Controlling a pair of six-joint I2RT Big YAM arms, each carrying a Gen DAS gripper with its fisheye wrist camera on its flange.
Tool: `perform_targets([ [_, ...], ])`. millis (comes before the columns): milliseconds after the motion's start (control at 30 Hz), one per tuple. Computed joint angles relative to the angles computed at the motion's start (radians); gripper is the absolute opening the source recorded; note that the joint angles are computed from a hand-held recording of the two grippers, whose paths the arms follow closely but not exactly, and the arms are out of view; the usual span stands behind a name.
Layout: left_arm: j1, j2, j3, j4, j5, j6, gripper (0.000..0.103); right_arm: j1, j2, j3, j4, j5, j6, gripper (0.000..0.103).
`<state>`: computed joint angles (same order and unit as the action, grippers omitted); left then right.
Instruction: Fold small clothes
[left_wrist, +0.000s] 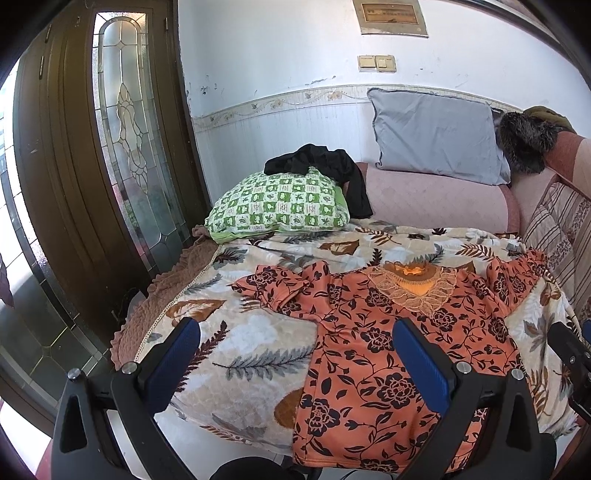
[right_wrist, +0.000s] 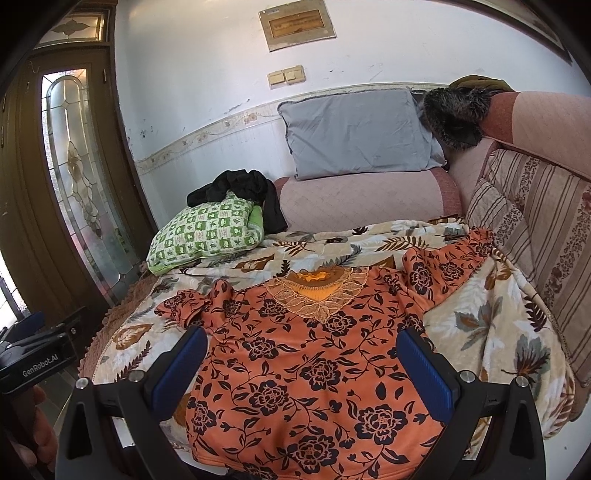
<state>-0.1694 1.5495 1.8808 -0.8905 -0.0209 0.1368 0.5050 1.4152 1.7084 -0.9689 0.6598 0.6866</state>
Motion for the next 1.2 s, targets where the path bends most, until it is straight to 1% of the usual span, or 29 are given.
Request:
perform_targets([
  [633,0.002,0.014,0.015,-0.007,0.004,0.002,0.103,-0.004,0.017,0.018,-0.012,-0.021,-0.002,0.103],
  [900,0.001,0.015,0.015,-0.008,0.003,0.002,0.103,-0.004,0.018,0.015,-0.007,-0.017,-0.008,0.103],
  [1200,-0.004,0.023,0.016,-0.008,-0.003,0.004,0.103,-0.014,0.017,0.005,0.001,-0.036,-0.003,0.103],
])
